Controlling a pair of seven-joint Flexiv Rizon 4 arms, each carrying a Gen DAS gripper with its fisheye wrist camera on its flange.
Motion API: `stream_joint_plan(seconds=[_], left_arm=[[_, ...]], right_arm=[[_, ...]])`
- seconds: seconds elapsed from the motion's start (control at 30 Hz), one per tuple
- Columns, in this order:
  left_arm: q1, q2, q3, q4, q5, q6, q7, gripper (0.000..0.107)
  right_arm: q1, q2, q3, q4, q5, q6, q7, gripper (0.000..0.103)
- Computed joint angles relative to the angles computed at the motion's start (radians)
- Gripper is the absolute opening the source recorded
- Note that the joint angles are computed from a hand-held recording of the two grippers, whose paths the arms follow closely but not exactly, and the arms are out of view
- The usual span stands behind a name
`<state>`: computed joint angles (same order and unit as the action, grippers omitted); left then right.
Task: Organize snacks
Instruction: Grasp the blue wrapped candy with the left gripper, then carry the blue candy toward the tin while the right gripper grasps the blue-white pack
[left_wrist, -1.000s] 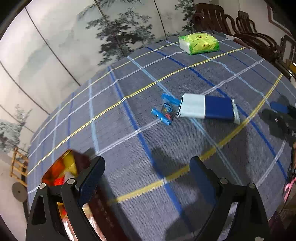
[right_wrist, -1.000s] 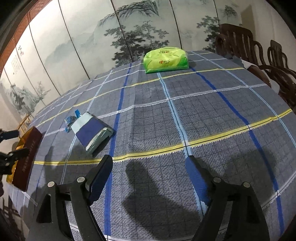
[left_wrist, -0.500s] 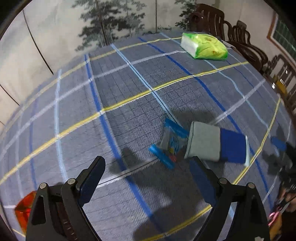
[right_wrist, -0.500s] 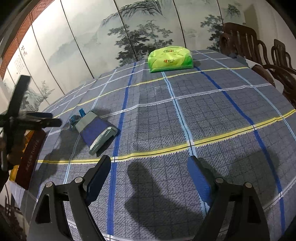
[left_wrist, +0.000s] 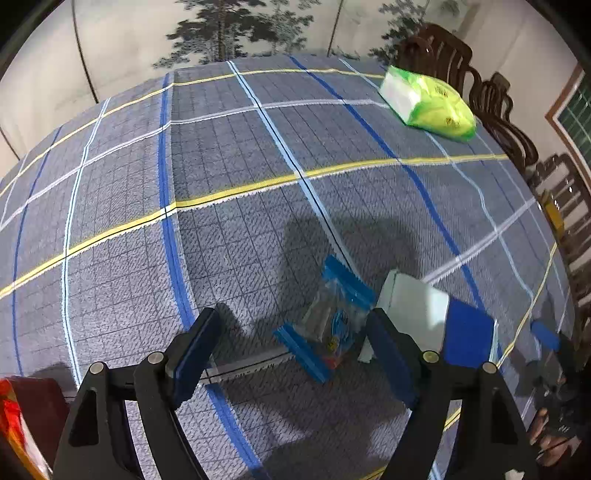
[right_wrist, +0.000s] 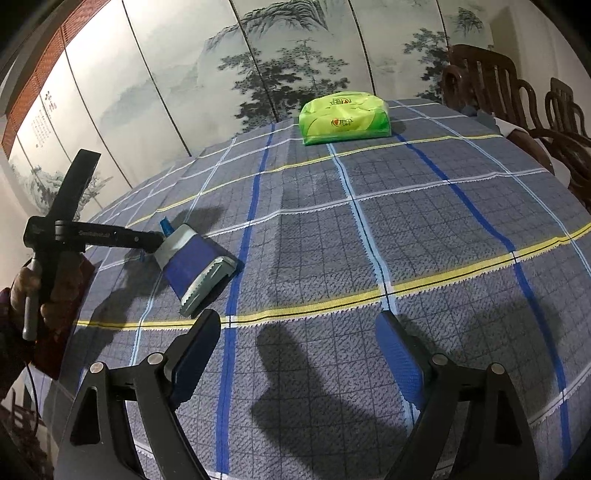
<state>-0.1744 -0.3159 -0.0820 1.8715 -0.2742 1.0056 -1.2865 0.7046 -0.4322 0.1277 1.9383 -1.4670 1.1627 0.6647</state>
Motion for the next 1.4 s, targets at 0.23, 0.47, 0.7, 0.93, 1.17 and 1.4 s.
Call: stream_joint_plan(seconds=[0.23, 0.47, 0.7, 0.93, 1.17, 1.4], left_arm=[[-0.032, 0.009, 0.033, 0.008, 0.106, 0.056, -0.07, 0.024], [-0.013, 0.116, -0.002, 0.153, -0.035, 0.088, -0.06, 0.02], [-0.036, 0.251, 0.007, 0.291, -0.105, 0.084, -0.038, 0.02], [-0.058, 0.342, 0.027, 0.356, -0.076, 0.09, -0.055, 0.02], [-0.072, 0.396, 0.034, 0.389, -0.06, 0.107, -0.065, 0.02], [-0.072, 0.423, 0.04, 0.401, -0.038, 0.112, -0.083, 0.02]], right_arm=[[0.0, -0.001, 0.0, -0.001, 0.004, -0.002, -0.004, 0.086], [0.0, 0.0, -0.001, 0.0, 0.001, -0.002, 0.001, 0.086], [-0.009, -0.041, -0.008, -0.068, -0.044, 0.089, -0.119, 0.086], [0.017, -0.172, -0.008, -0.252, 0.176, 0.14, -0.642, 0.086], [-0.026, -0.324, 0.138, -0.451, 0.552, 0.037, -1.164, 0.086], [0.04, -0.337, 0.099, -0.507, 0.676, -0.064, -1.273, 0.053]])
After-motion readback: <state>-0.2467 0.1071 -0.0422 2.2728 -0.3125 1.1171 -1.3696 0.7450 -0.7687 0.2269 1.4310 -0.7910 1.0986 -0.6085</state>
